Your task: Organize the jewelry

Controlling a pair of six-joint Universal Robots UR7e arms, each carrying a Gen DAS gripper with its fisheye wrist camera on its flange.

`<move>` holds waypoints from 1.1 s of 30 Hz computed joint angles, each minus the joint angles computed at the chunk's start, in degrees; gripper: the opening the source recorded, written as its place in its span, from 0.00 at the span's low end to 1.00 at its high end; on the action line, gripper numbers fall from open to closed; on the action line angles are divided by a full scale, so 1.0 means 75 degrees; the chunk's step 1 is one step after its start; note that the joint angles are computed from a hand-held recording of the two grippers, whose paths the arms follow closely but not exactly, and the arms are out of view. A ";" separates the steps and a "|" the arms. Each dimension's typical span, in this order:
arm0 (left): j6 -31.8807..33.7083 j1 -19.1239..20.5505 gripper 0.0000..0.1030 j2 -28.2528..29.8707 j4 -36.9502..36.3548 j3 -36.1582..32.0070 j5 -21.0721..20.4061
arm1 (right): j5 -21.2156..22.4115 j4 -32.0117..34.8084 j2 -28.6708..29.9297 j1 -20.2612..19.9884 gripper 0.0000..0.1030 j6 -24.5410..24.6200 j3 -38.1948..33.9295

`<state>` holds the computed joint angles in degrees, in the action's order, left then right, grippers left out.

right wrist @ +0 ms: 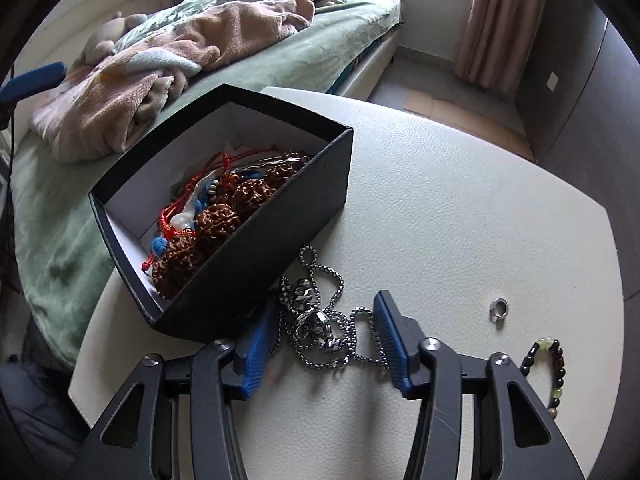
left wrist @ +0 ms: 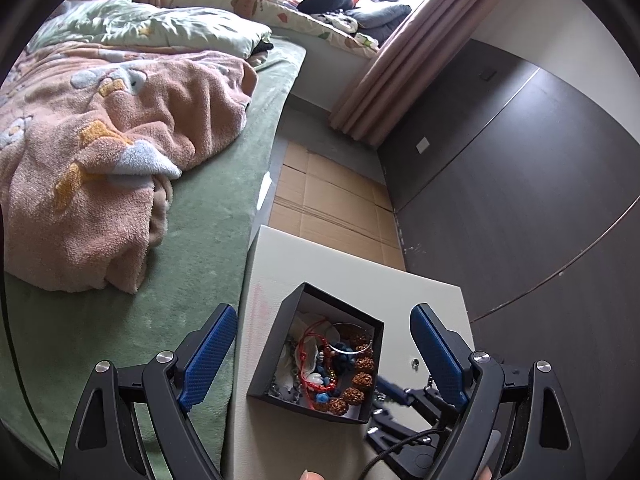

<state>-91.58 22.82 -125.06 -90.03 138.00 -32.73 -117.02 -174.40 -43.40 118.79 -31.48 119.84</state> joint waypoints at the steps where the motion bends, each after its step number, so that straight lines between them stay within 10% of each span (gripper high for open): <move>1: -0.0085 -0.0025 0.86 0.0046 0.0124 -0.0018 0.0002 | 0.0029 0.0039 -0.0055 -0.0002 0.20 -0.0021 0.0035; 19: 0.0016 -0.0718 0.86 0.0512 0.0681 0.0079 -0.0091 | 0.1141 0.0246 -0.1530 -0.0319 0.18 0.1869 0.0709; 33: -0.1236 -0.1614 0.86 -0.0657 0.2428 -0.0105 0.0499 | 0.1602 0.0590 -0.2188 0.0850 0.18 0.2477 -0.0041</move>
